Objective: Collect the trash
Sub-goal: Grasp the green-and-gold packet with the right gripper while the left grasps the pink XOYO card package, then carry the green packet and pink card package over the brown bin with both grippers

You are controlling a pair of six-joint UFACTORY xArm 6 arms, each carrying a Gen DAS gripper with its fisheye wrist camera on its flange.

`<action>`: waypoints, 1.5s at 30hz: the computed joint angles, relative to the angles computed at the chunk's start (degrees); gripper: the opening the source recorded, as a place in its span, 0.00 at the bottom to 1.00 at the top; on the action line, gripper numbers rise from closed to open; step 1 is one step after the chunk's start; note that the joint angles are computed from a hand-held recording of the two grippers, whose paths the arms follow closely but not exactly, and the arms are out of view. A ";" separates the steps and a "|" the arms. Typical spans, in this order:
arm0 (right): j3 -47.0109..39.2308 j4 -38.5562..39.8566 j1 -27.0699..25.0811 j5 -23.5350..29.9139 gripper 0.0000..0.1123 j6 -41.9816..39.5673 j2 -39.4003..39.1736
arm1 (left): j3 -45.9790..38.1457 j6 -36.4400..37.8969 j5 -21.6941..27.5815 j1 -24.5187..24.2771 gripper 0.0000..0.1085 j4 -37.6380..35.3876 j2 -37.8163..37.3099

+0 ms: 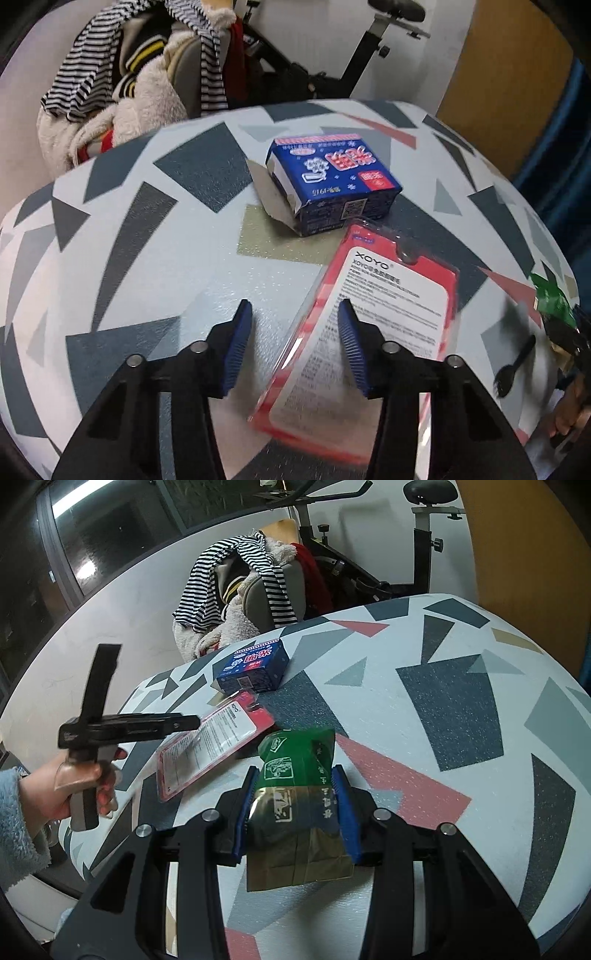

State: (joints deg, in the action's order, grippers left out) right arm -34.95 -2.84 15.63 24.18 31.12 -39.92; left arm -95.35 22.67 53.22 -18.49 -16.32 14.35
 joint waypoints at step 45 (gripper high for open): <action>-1.38 -6.93 6.63 5.46 0.37 6.51 -5.42 | 27.92 5.75 2.80 5.85 0.04 -21.84 -31.88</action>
State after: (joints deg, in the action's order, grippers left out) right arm -36.33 -9.76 22.26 29.64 37.63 -45.34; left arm -67.44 28.42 56.02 -12.64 -38.16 -17.53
